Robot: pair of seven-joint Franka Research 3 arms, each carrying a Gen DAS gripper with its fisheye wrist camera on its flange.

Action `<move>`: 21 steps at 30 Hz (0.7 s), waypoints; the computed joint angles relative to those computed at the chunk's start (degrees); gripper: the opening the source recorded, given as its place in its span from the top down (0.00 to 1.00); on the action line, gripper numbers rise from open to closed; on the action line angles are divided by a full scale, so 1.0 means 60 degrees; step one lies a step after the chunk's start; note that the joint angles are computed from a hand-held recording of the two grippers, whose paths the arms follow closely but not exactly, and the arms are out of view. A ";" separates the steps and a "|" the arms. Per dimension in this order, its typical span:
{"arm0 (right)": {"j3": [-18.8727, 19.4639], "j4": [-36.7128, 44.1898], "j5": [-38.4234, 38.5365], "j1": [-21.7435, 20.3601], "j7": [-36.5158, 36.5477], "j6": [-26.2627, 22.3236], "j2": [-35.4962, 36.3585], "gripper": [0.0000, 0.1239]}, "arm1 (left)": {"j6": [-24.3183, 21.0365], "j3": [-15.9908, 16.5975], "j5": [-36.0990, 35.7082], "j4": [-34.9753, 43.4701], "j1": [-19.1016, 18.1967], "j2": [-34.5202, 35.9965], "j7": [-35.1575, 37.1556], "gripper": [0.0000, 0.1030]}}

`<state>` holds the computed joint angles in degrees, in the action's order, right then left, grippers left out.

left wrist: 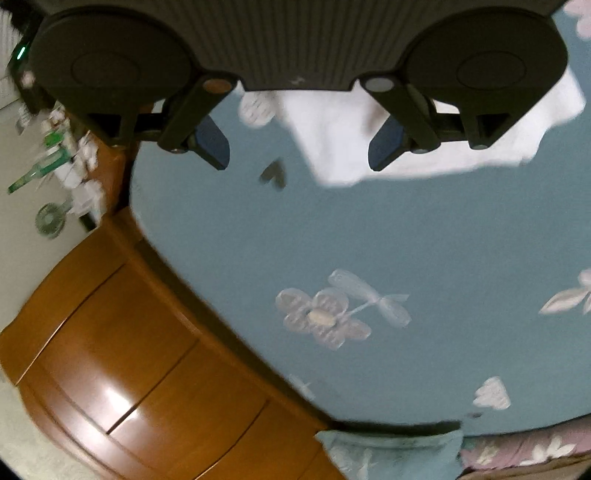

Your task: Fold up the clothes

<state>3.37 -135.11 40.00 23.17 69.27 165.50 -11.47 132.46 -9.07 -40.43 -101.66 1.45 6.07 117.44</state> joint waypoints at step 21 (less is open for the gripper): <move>0.0354 0.1049 0.0616 -0.0181 -0.2911 -0.1306 0.0919 0.95 | 0.2215 0.0790 0.1533 -0.3481 -0.0624 -0.1960 -0.0769 0.20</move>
<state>5.49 -128.81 43.70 22.08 51.80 157.67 -5.95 145.75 -4.33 -31.24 -122.55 -2.30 -5.69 112.82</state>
